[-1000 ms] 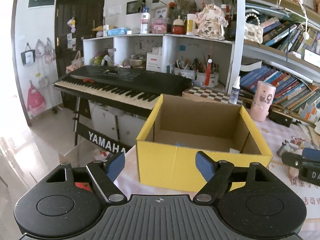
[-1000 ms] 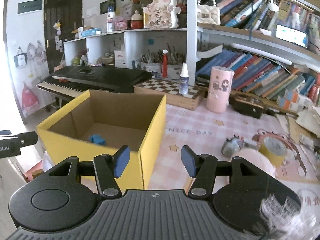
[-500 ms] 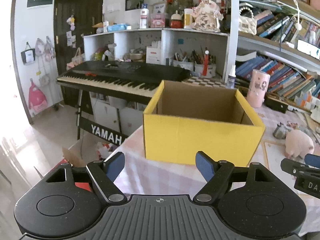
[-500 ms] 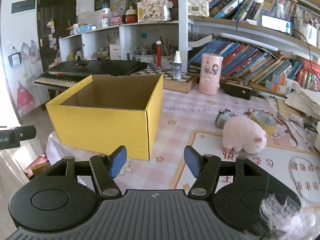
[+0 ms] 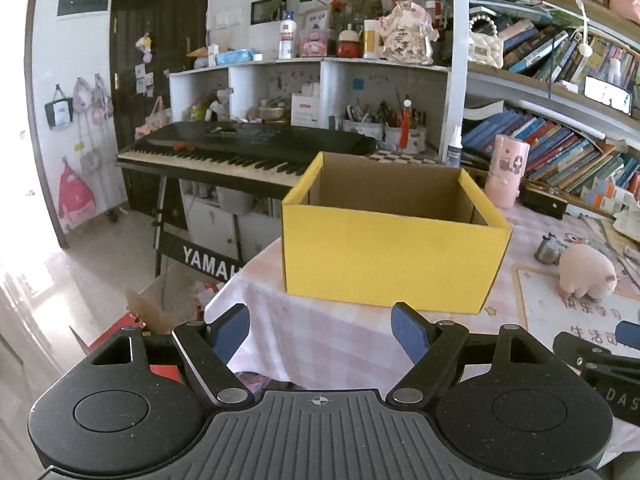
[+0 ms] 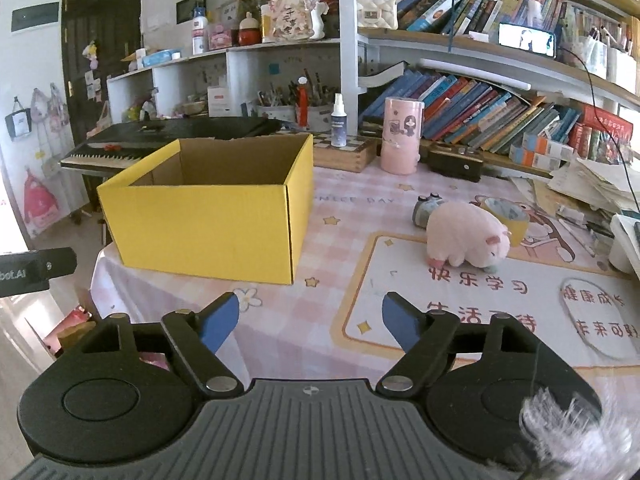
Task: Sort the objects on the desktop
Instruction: 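Withdraw both open tools from the yellow box back toward the desk mat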
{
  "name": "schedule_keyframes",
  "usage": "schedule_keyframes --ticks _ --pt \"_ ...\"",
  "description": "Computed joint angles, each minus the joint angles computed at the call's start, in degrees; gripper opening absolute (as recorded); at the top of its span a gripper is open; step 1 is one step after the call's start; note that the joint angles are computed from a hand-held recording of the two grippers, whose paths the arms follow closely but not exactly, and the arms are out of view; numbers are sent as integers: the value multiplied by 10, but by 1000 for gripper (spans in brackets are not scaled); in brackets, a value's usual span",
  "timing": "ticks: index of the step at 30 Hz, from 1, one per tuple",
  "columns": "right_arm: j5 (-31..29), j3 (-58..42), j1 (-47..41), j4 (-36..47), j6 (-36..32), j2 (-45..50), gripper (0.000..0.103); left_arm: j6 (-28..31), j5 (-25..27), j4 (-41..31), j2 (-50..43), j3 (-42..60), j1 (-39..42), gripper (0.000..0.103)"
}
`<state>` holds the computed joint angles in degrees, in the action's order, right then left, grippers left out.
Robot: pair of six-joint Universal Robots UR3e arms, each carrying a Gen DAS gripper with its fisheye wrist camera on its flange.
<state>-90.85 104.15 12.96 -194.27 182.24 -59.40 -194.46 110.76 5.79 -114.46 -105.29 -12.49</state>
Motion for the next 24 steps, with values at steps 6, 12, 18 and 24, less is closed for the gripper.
schedule_keyframes --ticks 6,12,18,24 --pt "-12 28 7 -21 -12 -9 84 -5 5 4 3 -13 -16 80" --pt "-25 53 11 -33 -8 -16 90 -2 1 7 3 -21 -24 80" --pt "-46 78 17 -56 -3 -21 98 5 5 7 -5 -15 -36 80" --pt "-57 101 12 -72 12 -27 101 33 11 14 -22 2 -53 80"
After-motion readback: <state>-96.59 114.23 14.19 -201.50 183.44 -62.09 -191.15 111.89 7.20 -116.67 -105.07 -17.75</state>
